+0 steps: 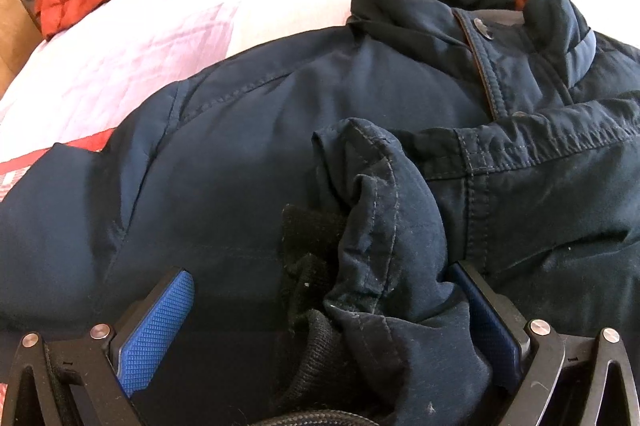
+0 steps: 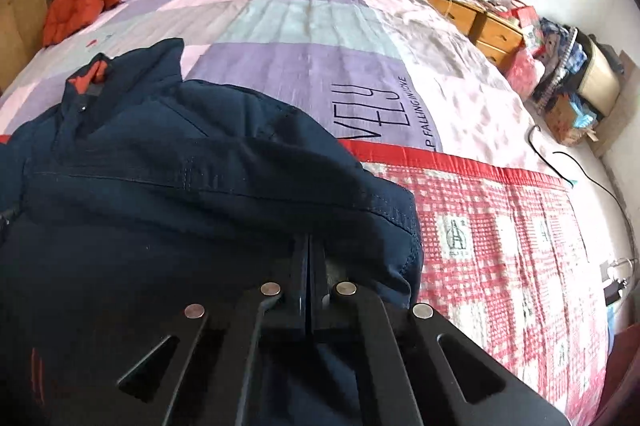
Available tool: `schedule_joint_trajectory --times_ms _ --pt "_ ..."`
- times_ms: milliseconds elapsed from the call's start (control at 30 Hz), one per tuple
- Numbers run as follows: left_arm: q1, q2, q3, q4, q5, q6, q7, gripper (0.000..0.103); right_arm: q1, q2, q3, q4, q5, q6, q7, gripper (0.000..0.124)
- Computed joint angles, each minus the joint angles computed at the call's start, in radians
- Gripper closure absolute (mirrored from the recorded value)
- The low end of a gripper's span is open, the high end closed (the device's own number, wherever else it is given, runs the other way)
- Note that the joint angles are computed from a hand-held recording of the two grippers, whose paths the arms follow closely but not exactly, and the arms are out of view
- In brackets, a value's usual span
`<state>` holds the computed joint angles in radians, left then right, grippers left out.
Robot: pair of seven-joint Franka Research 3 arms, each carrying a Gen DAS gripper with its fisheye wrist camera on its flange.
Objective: Fold large clothes
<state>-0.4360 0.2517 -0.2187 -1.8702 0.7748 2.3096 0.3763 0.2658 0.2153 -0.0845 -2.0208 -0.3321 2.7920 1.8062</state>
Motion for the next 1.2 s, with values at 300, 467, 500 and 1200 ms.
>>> schedule_joint_trajectory --times_ms 300,467,500,1200 --pt "0.021 -0.084 -0.008 -0.078 -0.01 0.04 0.013 0.0 0.058 -0.088 0.005 -0.138 -0.321 0.046 0.305 0.046" --pt "0.057 -0.19 -0.015 -0.191 0.033 0.144 -0.074 0.0 0.077 -0.1 0.051 -0.099 -0.449 0.028 0.502 0.046" --pt "0.064 -0.209 -0.019 -0.21 0.037 0.153 -0.082 0.0 0.098 -0.084 0.059 -0.075 -0.494 0.034 0.504 0.046" --pt "0.33 -0.937 0.043 -0.852 -0.191 0.1 -0.068 0.0 0.294 0.052 -0.016 -0.011 -0.591 0.083 0.658 0.045"
